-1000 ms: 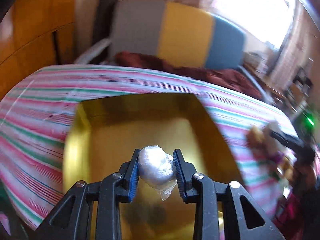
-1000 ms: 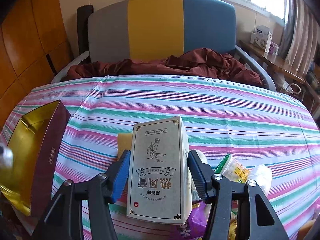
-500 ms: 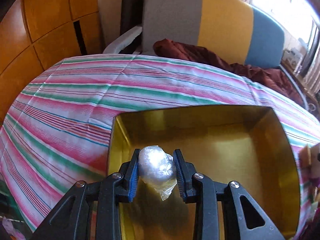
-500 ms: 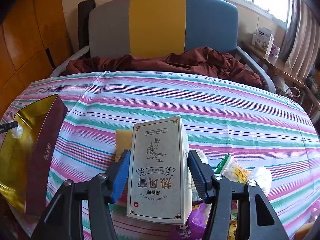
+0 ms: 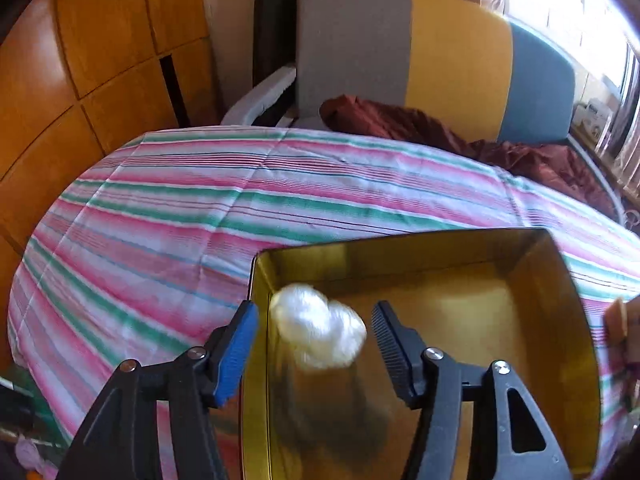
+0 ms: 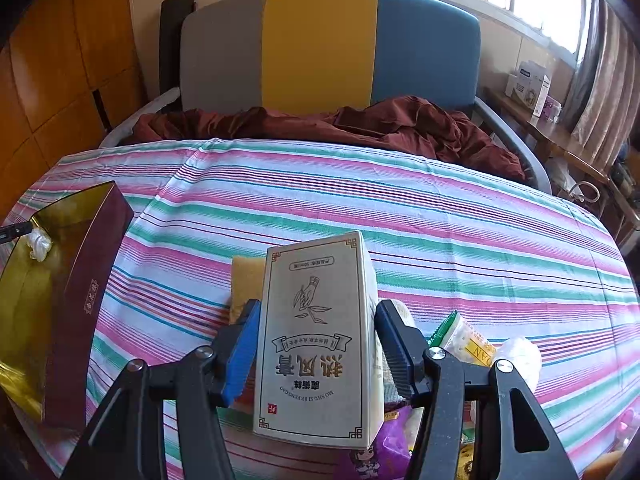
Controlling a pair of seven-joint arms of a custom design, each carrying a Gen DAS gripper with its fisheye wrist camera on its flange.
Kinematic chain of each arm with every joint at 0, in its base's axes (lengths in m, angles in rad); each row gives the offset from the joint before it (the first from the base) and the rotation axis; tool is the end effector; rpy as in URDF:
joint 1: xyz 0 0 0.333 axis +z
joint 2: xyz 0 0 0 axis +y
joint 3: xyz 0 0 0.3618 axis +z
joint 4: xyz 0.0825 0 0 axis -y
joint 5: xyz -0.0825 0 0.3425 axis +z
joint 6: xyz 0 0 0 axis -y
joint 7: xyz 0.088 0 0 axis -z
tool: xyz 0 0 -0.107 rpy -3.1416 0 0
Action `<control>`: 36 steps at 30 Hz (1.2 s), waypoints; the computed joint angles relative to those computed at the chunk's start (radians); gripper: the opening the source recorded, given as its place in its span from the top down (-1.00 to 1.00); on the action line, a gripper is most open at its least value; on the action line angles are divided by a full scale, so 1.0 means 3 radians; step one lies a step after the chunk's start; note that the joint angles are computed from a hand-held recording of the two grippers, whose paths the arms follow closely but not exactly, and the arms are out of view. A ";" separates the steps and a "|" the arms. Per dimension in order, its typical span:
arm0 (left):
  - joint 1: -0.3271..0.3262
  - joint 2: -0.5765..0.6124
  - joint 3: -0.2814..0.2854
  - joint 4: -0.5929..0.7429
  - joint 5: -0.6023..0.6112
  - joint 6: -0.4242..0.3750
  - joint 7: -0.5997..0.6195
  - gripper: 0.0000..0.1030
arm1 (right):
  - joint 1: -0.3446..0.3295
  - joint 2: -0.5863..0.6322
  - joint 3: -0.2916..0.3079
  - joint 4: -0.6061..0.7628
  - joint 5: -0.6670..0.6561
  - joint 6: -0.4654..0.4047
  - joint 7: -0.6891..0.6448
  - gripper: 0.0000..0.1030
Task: Organize objects
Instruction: 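Carry the clear bag over the gold tray and open the left gripper, then lower the white box into the gold tray and open the right gripper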
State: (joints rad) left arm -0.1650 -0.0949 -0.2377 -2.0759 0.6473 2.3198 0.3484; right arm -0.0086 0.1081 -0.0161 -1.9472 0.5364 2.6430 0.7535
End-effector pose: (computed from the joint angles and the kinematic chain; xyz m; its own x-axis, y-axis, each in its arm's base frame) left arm 0.4768 -0.1962 0.5706 0.4355 -0.9001 -0.0118 -0.7217 -0.3413 -0.6022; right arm 0.5929 -0.0276 0.5538 0.3795 -0.9250 0.0169 -0.7114 -0.3035 -0.6339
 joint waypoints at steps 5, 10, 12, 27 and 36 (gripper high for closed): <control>-0.0087 -0.0393 -0.0167 -0.0314 0.0050 0.0011 -0.0420 -0.17 | 0.0004 -0.0016 -0.0001 -0.0021 -0.0006 0.0029 0.0009 -0.13; -0.0131 -0.0732 -0.0404 -0.0581 0.0003 -0.0109 -0.0765 -0.17 | -0.0041 -0.0084 -0.0012 0.0017 0.0248 -0.0126 0.0008 -0.13; -0.0140 -0.0840 -0.0438 -0.0679 -0.0050 -0.0093 -0.0850 -0.17 | -0.0037 -0.0176 -0.0013 -0.0014 0.0405 -0.0218 -0.0048 -0.13; -0.0014 -0.1376 -0.0574 -0.1095 -0.0428 -0.0073 -0.0956 -0.16 | 0.0872 -0.0519 0.0284 -0.0079 0.0743 -0.1096 0.0198 -0.14; 0.0052 -0.1629 -0.0546 -0.1430 -0.0627 0.0287 -0.0989 -0.16 | 0.1321 0.0242 0.0574 0.0505 0.0131 -0.1189 0.1473 -0.15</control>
